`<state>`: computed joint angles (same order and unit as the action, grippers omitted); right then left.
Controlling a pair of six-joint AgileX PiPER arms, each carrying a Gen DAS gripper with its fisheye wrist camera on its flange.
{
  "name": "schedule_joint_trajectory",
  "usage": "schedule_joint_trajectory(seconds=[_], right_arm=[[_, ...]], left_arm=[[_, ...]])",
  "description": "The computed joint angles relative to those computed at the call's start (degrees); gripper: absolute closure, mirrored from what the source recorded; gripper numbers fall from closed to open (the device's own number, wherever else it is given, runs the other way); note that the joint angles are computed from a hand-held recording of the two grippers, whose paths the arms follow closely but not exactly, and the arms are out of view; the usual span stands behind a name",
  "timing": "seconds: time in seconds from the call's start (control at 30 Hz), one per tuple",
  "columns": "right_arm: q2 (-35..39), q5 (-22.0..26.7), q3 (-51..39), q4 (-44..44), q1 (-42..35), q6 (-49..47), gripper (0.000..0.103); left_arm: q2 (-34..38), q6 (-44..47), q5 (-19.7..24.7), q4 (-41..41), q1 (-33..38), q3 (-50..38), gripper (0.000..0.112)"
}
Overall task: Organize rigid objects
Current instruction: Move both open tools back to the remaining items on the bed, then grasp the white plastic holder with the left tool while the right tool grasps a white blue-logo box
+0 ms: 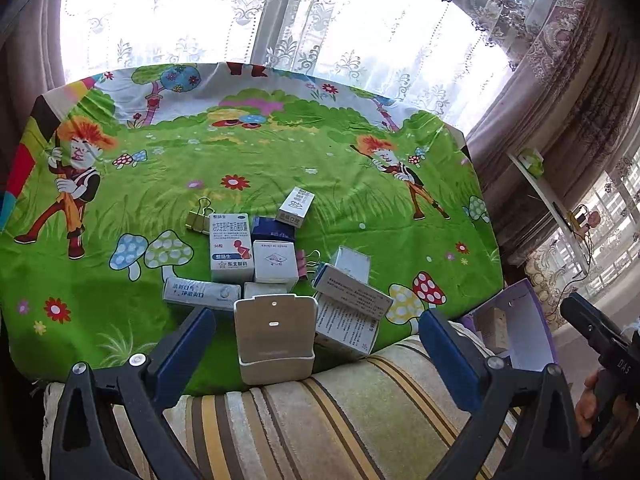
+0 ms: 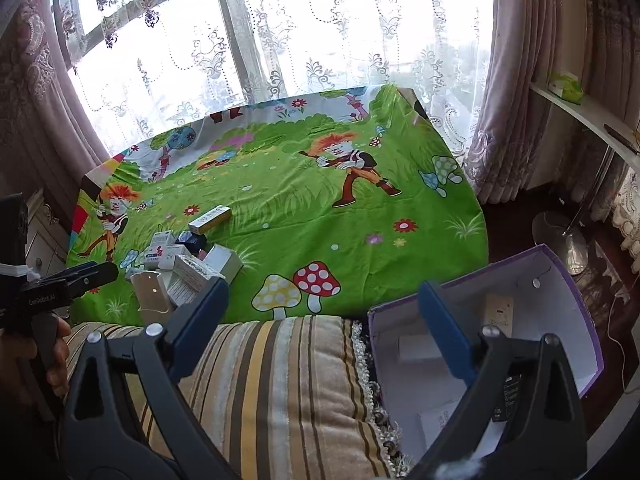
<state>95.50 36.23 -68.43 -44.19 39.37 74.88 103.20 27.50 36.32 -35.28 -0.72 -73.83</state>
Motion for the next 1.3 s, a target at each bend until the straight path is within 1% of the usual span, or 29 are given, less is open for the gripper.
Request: schedule_joint_trajectory(seconds=[0.1, 0.2, 0.3, 0.5, 0.77, 0.9, 1.03, 1.17, 1.27, 1.3], right_arm=[[1.8, -0.4, -2.4, 2.1, -0.2, -2.8, 0.007], [4.3, 0.2, -6.0, 4.3, -0.3, -6.8, 0.007], [7.1, 0.6, -9.8, 6.3, -0.3, -10.6, 0.007], [12.3, 0.2, -15.9, 11.2, -0.9, -16.5, 0.007], [18.4, 2.2, -22.8, 16.9, -0.7, -24.5, 0.007], [20.0, 2.8, -24.5, 19.4, -0.9, -27.2, 0.007], [21.3, 4.0, -26.2, 20.7, -0.8, -29.0, 0.007], [22.9, 5.3, -28.3, 21.5, -0.3, -30.5, 0.007], [24.0, 6.2, -29.9, 22.4, 0.0, -31.5, 0.007], [24.4, 6.7, -30.5, 22.8, 0.0, -31.8, 0.007]], left_arm=[[1.9, -5.3, 1.4, 2.9, 0.8, -1.8, 0.009], [4.9, -8.7, 5.1, 4.2, 1.3, -4.9, 0.009], [8.6, -13.0, 8.5, 8.2, 0.3, -8.3, 0.009], [12.6, -19.5, 10.9, 13.9, -0.7, -10.6, 0.009], [18.0, -24.5, 15.4, 20.7, -3.9, -16.8, 0.009], [19.7, -25.6, 16.4, 22.5, -4.9, -18.6, 0.009], [20.9, -27.2, 16.5, 23.7, -5.4, -19.7, 0.010], [22.5, -27.9, 17.0, 24.0, -5.7, -21.4, 0.021], [22.8, -28.0, 16.8, 24.0, -5.8, -21.4, 0.035], [22.9, -28.0, 16.4, 24.1, -5.8, -21.4, 0.036]])
